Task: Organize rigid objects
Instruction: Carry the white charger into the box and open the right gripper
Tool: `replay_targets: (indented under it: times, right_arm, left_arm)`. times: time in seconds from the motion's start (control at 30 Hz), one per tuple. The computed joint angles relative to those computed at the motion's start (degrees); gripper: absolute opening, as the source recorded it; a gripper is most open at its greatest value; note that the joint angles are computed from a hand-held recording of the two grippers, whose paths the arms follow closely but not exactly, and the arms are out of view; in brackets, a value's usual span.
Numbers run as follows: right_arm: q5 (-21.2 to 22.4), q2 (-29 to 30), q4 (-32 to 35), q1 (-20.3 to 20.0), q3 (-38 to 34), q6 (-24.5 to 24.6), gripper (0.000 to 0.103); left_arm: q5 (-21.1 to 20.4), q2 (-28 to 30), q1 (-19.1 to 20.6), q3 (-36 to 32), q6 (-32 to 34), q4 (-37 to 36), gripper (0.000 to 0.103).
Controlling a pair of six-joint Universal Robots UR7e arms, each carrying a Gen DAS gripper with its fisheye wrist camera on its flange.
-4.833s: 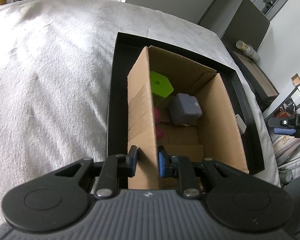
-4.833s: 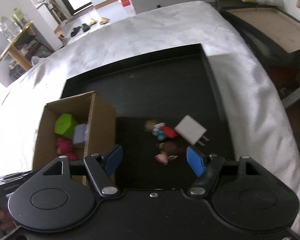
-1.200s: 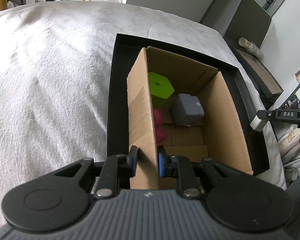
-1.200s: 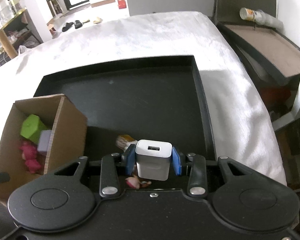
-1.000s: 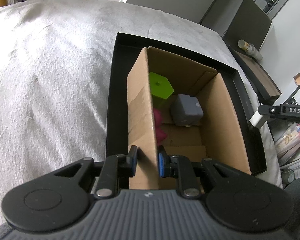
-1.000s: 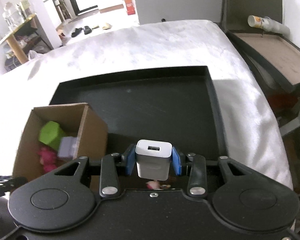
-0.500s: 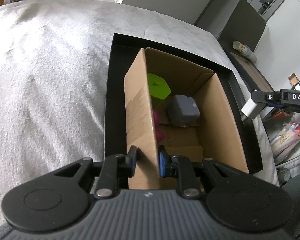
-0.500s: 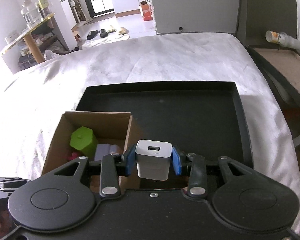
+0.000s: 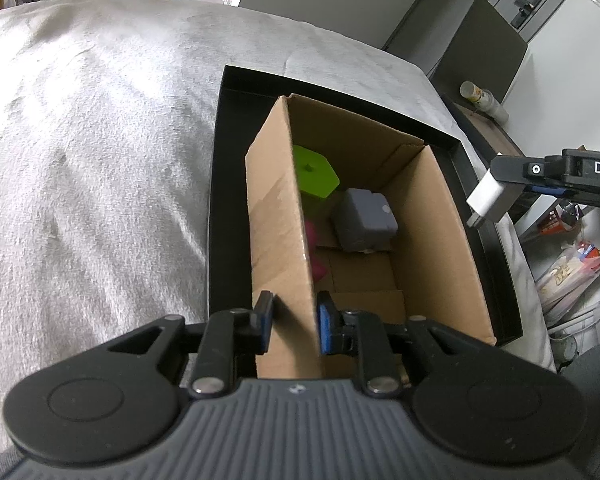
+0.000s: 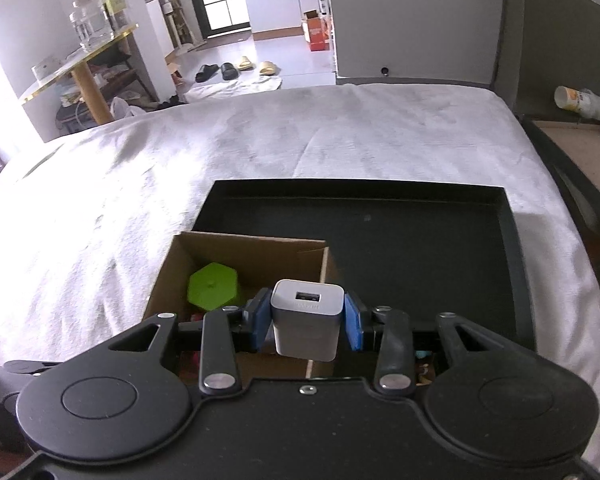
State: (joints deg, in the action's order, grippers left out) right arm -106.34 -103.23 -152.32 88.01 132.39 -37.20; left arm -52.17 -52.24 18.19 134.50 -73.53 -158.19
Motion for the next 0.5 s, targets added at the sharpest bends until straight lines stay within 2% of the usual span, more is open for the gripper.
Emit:
replay_targets:
  times: [0.5]
  right_arm:
    - [-0.5,2.3,3.5,2.3,1.3,2.6,0.038]
  left_arm:
    - [-0.3,-0.1,0.3,-0.2,0.0,0.1,0.022]
